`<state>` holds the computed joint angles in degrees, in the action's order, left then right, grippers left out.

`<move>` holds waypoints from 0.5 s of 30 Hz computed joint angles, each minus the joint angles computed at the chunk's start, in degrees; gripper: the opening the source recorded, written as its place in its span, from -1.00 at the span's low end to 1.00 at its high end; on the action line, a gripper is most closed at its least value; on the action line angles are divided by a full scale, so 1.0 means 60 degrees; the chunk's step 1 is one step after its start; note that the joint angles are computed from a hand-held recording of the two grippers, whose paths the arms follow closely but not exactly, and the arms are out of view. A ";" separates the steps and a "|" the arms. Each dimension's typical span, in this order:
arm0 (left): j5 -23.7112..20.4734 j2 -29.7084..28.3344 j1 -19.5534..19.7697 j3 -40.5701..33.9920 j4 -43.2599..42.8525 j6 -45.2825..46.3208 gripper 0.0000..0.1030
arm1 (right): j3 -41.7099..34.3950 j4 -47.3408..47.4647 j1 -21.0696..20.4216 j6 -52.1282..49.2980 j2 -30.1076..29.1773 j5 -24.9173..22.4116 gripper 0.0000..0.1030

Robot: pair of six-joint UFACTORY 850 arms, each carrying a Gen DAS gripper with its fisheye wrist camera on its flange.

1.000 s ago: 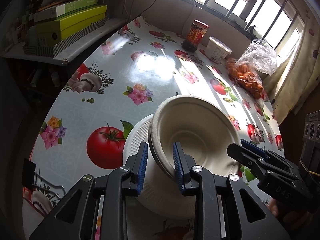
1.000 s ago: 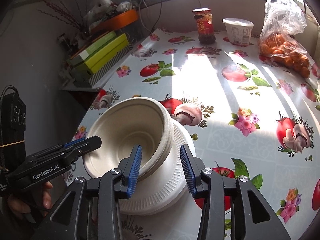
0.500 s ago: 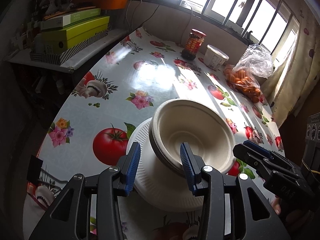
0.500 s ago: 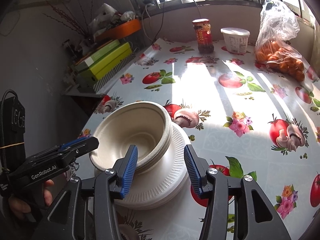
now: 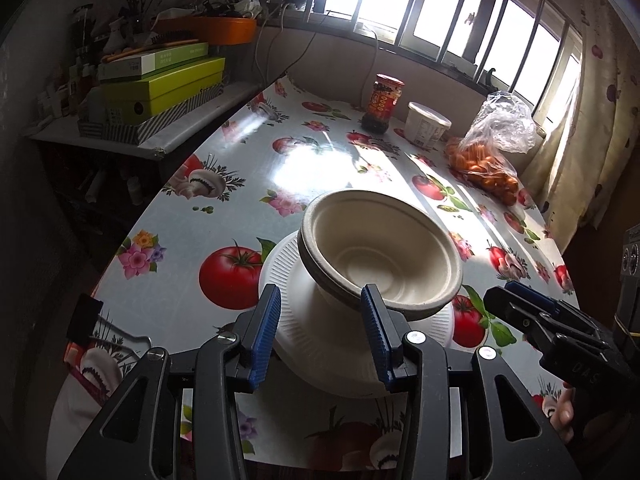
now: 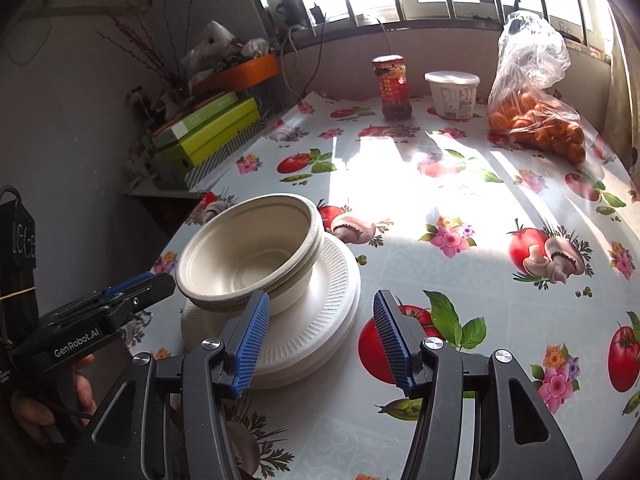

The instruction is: Organize plates and bowls

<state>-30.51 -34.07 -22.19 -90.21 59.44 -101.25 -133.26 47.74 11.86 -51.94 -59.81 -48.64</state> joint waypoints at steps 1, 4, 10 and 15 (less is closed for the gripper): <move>-0.0034 0.0021 -0.0042 0.0059 0.0121 -0.0090 -0.17 | 0.0349 0.0126 -0.0027 -0.0264 0.0182 0.0177 0.08; -0.0214 0.0101 -0.0184 0.0284 0.0524 -0.0540 -0.17 | 0.1191 0.0550 -0.0100 -0.0926 0.0606 0.0521 0.12; -0.0779 0.0132 -0.0444 0.0659 0.1140 -0.1156 -0.16 | 0.2328 0.0761 -0.0173 -0.1891 0.1115 0.1141 0.16; -0.0721 0.0112 -0.0482 0.0914 0.0929 -0.1276 -0.16 | 0.2981 0.0694 -0.0178 -0.2456 0.1341 0.1651 0.16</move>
<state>-34.84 -33.40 -25.08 -84.73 65.02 -108.91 -115.37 51.90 10.79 -66.67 -51.76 -38.73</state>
